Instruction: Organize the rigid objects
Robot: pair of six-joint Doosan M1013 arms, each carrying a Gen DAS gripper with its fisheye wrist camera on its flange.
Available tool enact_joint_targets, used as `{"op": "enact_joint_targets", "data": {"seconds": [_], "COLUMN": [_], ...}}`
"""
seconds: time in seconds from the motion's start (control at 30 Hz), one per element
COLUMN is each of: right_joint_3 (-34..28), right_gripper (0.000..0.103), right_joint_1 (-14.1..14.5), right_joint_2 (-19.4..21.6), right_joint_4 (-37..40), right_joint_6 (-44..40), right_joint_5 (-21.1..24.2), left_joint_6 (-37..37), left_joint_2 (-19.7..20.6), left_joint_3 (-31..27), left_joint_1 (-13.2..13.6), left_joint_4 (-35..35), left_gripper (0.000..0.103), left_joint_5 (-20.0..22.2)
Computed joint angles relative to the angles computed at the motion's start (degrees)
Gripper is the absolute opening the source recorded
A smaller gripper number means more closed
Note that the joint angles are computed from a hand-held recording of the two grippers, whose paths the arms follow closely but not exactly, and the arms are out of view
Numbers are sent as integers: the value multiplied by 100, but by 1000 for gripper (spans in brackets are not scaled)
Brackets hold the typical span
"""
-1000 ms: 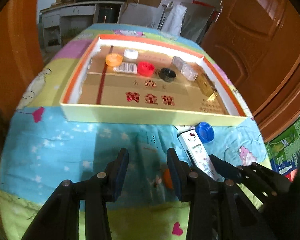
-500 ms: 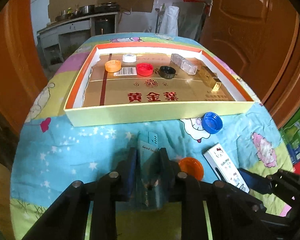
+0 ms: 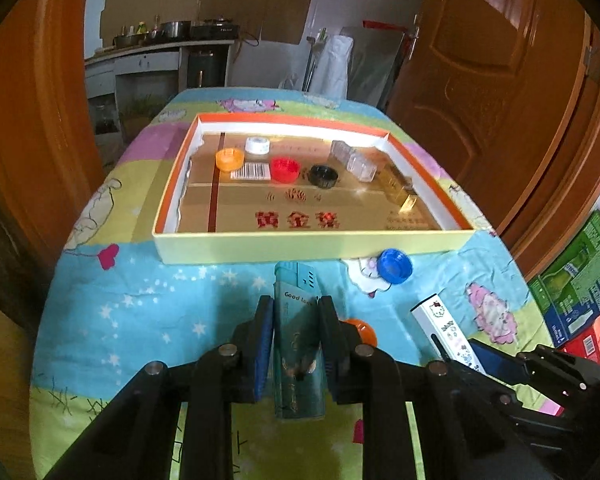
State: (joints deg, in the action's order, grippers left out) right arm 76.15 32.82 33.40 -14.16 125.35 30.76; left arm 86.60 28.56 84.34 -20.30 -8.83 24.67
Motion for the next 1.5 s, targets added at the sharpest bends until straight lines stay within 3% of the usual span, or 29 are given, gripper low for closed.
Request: {"op": "enact_joint_targets", "data": {"seconds": [0.93, 1.5], "right_joint_3": [-606, -1253], "right_gripper": [25, 25], "right_joint_1": [-102, -279], "right_joint_2": [119, 542], "right_joint_4": [-835, -389], "right_joint_6": [355, -247], "right_joint_5": [47, 261], "left_joint_6": [-83, -298], "left_joint_2": [31, 456], "left_joint_3": [-381, -963], "left_joint_1": [111, 210], "left_joint_4": [63, 106], "left_gripper": [23, 23], "left_joint_5": [-342, -15]}}
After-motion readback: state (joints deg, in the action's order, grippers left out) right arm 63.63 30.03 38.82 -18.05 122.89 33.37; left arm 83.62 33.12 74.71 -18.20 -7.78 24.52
